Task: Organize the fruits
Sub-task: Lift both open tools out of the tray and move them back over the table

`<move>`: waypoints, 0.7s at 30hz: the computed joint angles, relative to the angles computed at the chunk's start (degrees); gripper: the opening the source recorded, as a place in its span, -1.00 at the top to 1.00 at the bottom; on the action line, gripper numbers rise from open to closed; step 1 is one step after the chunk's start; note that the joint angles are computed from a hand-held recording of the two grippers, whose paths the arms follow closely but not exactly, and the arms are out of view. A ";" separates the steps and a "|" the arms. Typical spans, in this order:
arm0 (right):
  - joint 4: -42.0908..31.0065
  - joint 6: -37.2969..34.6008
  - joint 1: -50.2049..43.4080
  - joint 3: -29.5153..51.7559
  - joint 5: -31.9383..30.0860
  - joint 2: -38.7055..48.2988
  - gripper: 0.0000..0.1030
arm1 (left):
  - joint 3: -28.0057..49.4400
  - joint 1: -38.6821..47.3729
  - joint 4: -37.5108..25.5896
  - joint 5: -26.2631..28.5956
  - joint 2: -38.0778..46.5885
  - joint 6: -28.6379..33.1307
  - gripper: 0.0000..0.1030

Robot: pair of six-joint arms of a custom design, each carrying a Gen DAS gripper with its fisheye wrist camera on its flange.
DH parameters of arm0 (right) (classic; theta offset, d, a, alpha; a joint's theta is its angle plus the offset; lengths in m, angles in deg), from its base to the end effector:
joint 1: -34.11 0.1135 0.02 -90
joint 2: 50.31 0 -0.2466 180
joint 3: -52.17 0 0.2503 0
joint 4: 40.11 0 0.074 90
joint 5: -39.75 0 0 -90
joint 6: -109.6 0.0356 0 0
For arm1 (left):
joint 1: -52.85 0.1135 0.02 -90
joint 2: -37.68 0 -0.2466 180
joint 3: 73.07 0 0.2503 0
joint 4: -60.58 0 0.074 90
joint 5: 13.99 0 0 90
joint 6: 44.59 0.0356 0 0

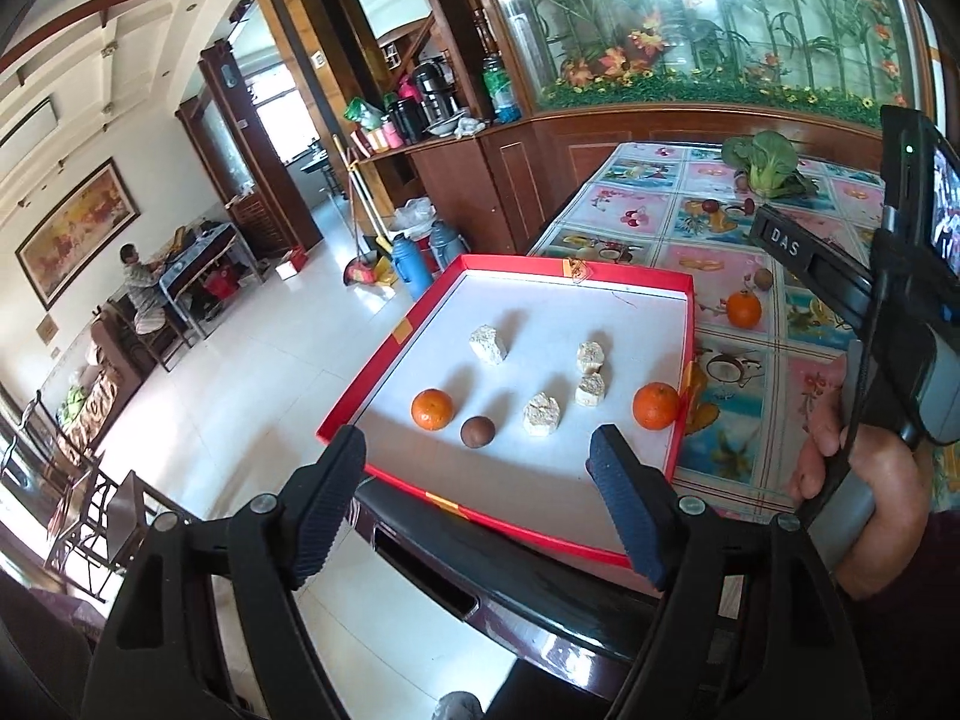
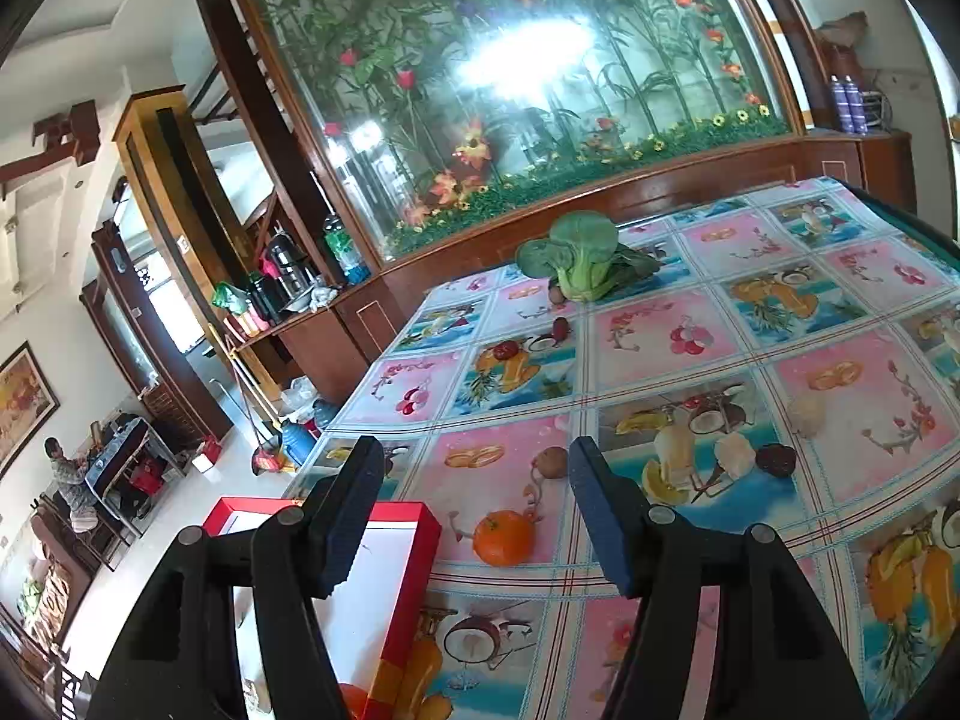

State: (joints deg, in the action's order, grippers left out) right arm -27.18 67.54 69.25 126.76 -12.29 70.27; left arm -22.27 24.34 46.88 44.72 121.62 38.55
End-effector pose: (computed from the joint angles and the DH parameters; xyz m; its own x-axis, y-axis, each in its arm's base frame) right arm 0.3437 0.2151 0.0901 -0.3228 0.4886 -0.8106 0.3096 0.8638 0.3975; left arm 0.2505 -0.1150 0.1457 -0.6478 0.2357 -0.7244 0.0185 0.9555 0.2944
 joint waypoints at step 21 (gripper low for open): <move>-0.96 -3.36 0.32 -9.42 19.30 -4.42 -0.44 | -20.45 12.87 9.28 17.39 -21.03 8.64 -0.61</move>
State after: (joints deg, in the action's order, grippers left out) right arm -28.14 64.18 69.57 117.34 7.01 65.85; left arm -42.72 37.21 56.16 62.11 100.59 47.20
